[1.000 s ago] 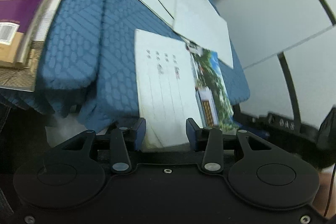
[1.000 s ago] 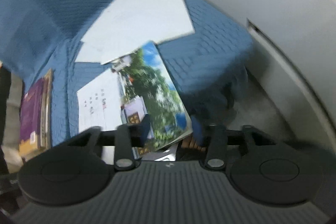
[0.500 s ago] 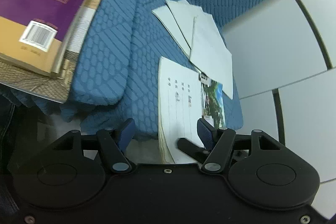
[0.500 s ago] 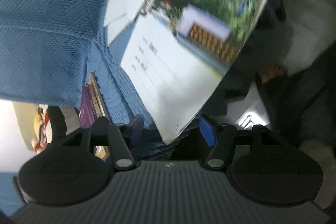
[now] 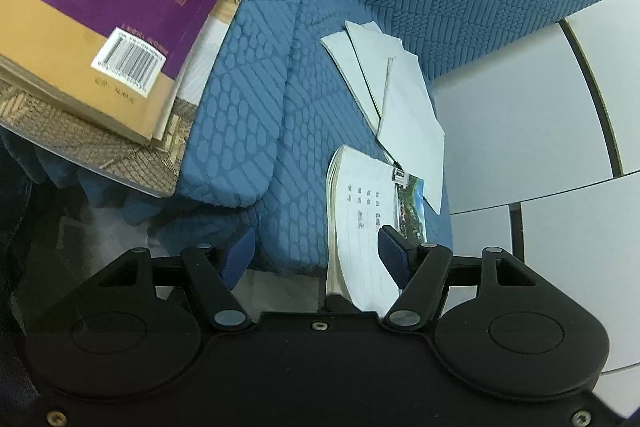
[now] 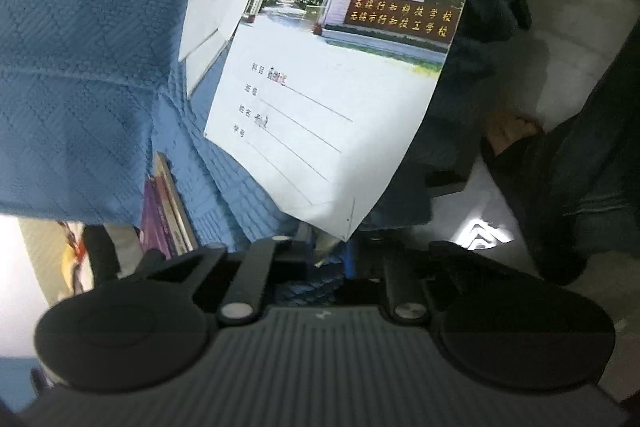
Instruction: Organize objects
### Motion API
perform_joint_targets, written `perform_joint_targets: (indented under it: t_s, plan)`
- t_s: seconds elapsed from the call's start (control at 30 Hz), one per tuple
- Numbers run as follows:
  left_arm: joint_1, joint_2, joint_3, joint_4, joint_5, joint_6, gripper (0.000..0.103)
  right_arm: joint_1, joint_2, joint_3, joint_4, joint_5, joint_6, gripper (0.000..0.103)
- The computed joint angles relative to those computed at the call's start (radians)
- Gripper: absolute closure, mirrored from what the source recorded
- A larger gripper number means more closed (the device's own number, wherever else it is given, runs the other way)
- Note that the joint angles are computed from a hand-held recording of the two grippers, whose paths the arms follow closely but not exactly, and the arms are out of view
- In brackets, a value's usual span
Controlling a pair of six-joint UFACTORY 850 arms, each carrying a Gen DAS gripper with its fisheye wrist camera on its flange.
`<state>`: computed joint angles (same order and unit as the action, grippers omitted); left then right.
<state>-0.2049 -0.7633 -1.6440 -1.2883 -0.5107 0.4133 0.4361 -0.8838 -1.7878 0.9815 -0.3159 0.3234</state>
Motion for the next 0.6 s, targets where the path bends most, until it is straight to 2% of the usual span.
perform_joint_targets:
  t_s: [0.1,0.2,0.37,0.6]
  plan:
    - [-0.002,-0.006,0.000,-0.043,-0.018,0.027,0.037,-0.011,0.023,0.013,-0.052,-0.033,-0.008,0.093]
    - [-0.003,-0.019,-0.003,-0.110,-0.048,0.071,0.035,-0.024,0.064,0.061,-0.014,-0.043,-0.086,0.095]
    - [-0.005,-0.048,-0.018,-0.156,-0.101,0.084,0.034,-0.043,0.128,0.141,0.070,-0.066,-0.214,0.096]
    - [-0.004,-0.093,-0.031,-0.238,-0.202,0.106,0.034,-0.054,0.178,0.186,0.084,-0.120,-0.334,0.095]
